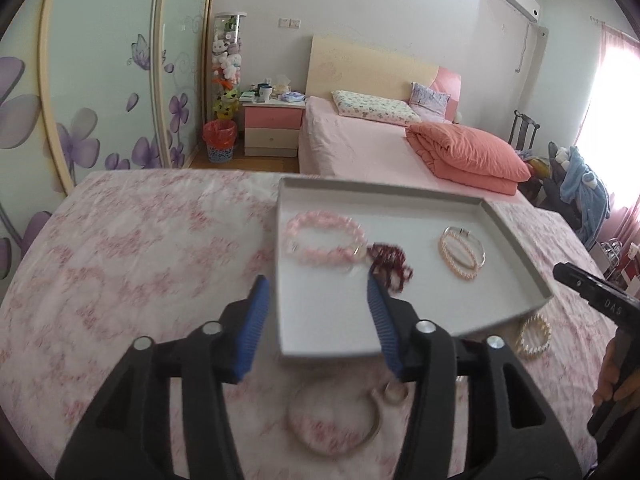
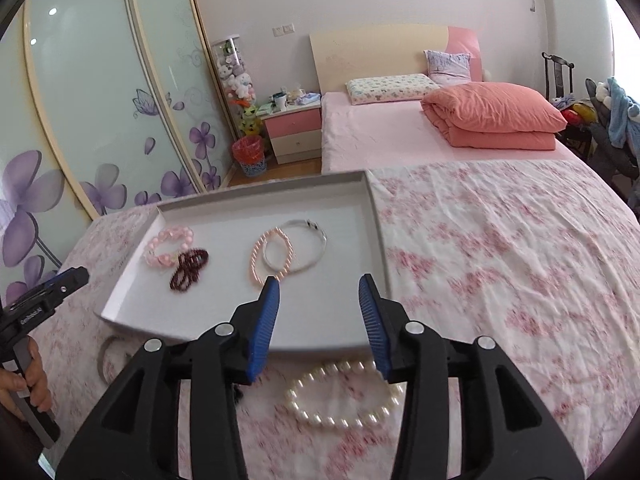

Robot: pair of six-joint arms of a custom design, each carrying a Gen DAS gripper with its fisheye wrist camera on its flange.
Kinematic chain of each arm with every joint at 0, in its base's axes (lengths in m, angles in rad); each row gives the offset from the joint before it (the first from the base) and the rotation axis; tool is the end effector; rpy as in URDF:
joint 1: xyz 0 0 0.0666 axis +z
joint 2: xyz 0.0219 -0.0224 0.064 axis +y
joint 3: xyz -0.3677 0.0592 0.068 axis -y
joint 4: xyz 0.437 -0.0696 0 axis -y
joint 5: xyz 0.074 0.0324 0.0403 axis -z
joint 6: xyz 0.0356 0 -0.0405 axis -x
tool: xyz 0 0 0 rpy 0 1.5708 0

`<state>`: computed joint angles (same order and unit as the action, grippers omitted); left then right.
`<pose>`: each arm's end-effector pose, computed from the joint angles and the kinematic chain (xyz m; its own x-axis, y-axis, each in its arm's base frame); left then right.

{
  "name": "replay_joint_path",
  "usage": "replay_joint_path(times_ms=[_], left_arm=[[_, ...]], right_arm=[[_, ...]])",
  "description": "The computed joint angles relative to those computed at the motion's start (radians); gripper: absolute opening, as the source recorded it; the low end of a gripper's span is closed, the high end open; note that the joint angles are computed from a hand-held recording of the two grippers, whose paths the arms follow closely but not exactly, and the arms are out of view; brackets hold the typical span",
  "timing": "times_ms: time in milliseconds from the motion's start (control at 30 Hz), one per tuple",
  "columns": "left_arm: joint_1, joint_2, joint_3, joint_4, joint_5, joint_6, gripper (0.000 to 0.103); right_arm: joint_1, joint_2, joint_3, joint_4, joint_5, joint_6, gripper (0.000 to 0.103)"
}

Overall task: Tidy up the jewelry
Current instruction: 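Grasp the white pearl bracelet with the right tool while the left tool grasps the silver cuff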

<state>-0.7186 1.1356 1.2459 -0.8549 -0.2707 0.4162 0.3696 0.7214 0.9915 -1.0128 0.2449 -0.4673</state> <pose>0.3390 -0.2844 0.4673 -0.6632 0.0625 -0.7458 0.2386 0.9622 -0.1316 0.2753 0.0969 0.4676 -0.6459 0.2185 -0.7315 0.1199 0.9753 0.1855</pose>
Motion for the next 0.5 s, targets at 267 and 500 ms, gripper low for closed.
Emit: replay_joint_path(times_ms=[267, 500], left_arm=[[-0.027, -0.080, -0.092, -0.076, -0.018, 0.036, 0.081], [-0.072, -0.078, -0.109, -0.087, -0.061, 0.004, 0.093]], right_arm=[[0.008, -0.047, -0.068, -0.112, 0.066, -0.042, 0.044], [0.007, -0.031, -0.100, -0.146, 0.085, -0.043, 0.044]])
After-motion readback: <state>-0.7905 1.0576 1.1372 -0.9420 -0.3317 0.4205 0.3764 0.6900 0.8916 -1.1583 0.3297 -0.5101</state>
